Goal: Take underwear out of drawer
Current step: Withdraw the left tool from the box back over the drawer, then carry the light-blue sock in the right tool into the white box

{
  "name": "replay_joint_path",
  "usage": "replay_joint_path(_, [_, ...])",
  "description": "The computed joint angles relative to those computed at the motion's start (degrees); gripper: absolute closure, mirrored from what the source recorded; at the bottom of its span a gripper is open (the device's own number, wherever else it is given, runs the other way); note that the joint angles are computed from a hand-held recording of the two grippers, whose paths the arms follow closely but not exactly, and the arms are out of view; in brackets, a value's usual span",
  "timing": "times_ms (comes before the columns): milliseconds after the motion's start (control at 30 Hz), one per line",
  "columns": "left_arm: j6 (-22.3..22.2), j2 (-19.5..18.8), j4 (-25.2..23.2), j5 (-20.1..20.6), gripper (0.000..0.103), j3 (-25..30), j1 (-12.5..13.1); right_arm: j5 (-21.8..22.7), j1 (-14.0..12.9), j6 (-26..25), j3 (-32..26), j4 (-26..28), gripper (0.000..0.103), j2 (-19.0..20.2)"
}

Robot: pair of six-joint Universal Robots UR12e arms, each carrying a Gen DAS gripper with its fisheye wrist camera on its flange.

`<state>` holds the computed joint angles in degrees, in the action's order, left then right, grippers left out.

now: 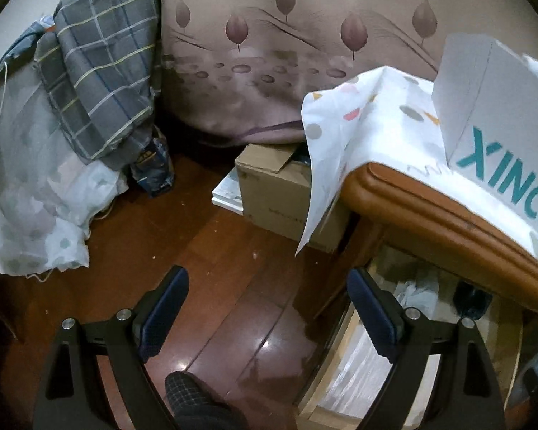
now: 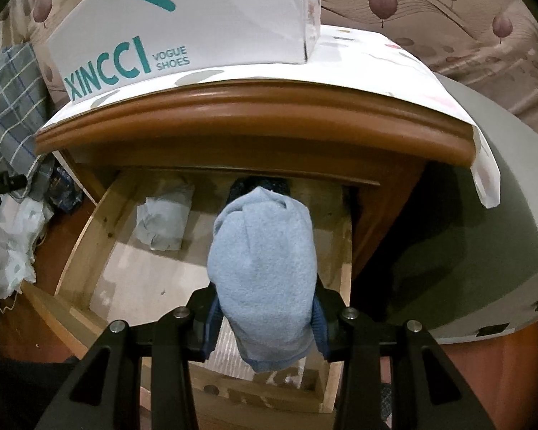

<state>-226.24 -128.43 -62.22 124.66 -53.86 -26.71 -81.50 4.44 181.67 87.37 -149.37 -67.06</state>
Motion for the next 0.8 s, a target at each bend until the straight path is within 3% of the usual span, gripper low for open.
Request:
replay_joint_path(233, [-1.70, -0.56, -4.86, 4.78, 0.014, 1.61, -0.38, -0.70, 0.11, -0.99, 0.68, -5.36, 0.061, -1.04])
replay_joint_path(467, [-2.28, 1.02, -1.83, 1.86, 0.014, -0.58, 0.37, -1.34, 0.05, -0.05, -2.55, -4.36, 0.061, -2.77])
replay_joint_path(667, [-1.83, 1.52, -1.61, 1.47, 0.014, -1.35, 0.59, -2.96, 0.36, -1.76, -9.20, -4.06, 0.061, -2.45])
replay_joint_path(800, [-1.99, 1.82, -2.60, -0.25, 0.014, -1.69, 0.96, -2.81, 0.43, -1.12, -17.43, -0.18, 0.061, 0.33])
